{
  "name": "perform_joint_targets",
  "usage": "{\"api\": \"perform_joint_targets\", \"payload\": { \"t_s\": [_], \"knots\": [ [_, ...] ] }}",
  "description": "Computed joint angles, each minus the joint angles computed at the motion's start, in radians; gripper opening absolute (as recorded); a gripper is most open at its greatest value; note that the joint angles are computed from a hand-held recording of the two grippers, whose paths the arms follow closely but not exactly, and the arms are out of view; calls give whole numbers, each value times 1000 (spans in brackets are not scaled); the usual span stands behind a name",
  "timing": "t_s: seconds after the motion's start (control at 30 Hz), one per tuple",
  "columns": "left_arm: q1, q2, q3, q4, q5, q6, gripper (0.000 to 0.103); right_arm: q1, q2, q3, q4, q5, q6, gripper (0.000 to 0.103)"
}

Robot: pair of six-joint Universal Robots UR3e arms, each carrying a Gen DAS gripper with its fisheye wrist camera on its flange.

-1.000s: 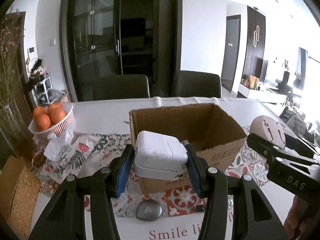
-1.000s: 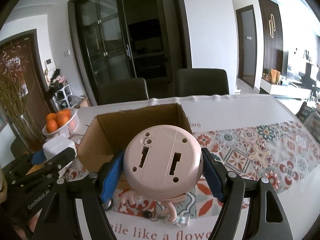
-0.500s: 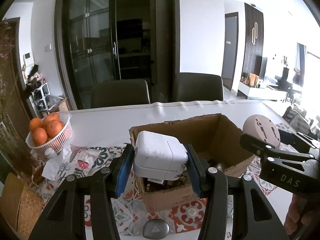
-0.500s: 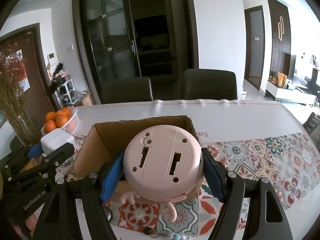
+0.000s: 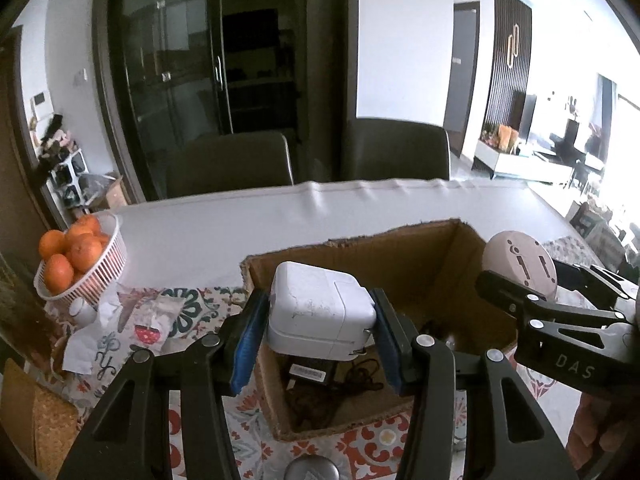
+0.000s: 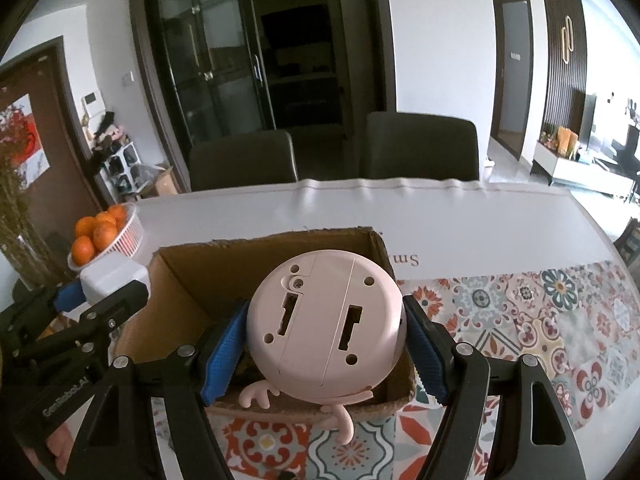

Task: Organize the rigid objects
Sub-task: 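Open the left tool dropping the charger while the right tool releases the pink figure into the box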

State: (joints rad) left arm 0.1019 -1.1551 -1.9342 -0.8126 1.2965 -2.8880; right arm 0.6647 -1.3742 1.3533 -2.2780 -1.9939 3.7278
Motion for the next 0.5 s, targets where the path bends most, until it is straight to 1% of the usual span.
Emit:
{"api": "perform_joint_targets", "payload": {
  "t_s": [0.1, 0.3, 0.5],
  "knots": [
    [-13, -33, 11, -7, 9, 3, 50, -27, 6, 6, 5, 42, -7, 75],
    [-36, -82, 25, -17, 33, 4, 51, -56, 15, 30, 7, 85, -8, 75],
    [-37, -90, 41, -51, 31, -7, 52, -60, 8, 38, 6, 89, -3, 76]
  ]
}}
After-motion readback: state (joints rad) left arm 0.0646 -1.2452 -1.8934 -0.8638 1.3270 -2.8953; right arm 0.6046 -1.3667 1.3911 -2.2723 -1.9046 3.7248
